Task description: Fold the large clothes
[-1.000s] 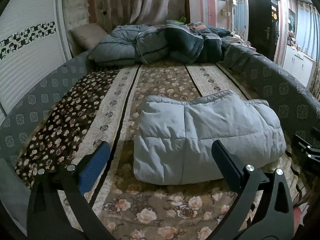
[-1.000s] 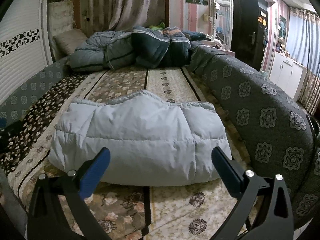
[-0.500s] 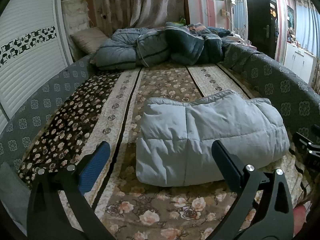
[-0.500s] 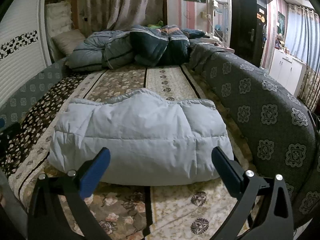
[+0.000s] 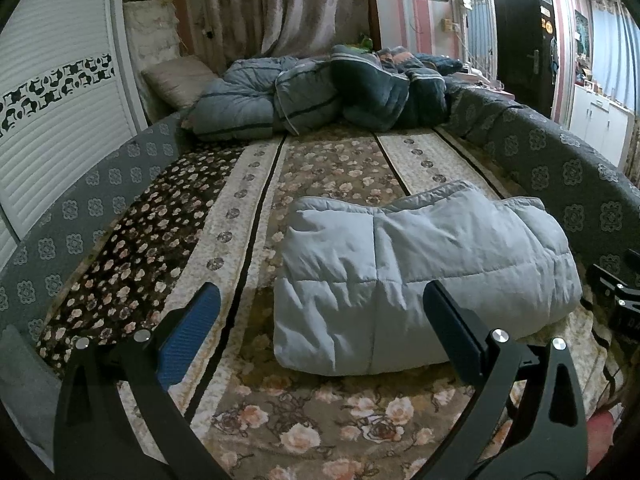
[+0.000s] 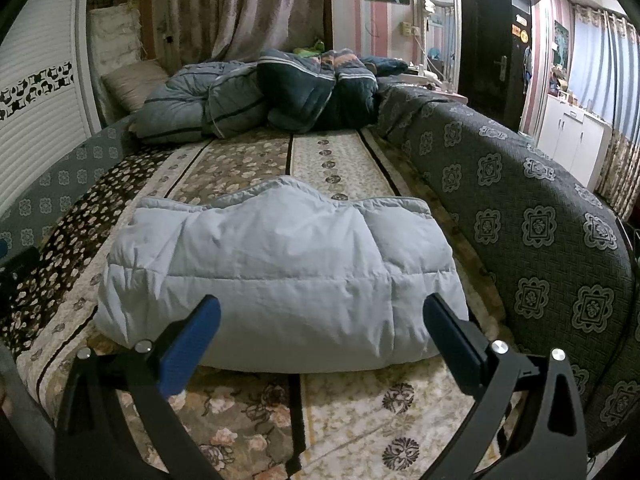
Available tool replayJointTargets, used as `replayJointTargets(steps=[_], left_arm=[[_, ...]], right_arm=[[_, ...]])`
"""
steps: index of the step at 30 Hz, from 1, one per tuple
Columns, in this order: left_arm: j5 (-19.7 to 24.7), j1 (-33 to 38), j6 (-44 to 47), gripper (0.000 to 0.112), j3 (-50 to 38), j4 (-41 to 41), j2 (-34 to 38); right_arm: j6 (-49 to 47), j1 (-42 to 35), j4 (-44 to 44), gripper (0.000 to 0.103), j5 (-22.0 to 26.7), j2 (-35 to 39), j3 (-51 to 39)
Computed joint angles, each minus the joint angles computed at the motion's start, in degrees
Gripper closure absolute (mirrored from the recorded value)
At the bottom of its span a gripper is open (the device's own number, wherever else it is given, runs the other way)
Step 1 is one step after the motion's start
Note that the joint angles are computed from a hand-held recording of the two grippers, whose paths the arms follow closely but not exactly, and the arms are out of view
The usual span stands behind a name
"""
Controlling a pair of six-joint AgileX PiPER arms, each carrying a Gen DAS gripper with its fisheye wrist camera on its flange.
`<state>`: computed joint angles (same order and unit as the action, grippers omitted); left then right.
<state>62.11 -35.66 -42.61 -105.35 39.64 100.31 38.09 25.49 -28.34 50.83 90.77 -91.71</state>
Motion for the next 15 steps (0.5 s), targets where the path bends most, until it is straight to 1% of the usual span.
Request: replayJointTargets(steps=[8,15], left_arm=[[-0.2,0.3,0.3,0.012,0.2,0.0,-0.1],[0.0,0.1,-0.1,0.012,0.3,0.5,-0.3]], right_arm=[[-0.7,-0.4,0.5,0.002,-0.1,-0.1,-0.2],[2.9,1.2,-2.0,0.002,0.8,0.5,-0.4]])
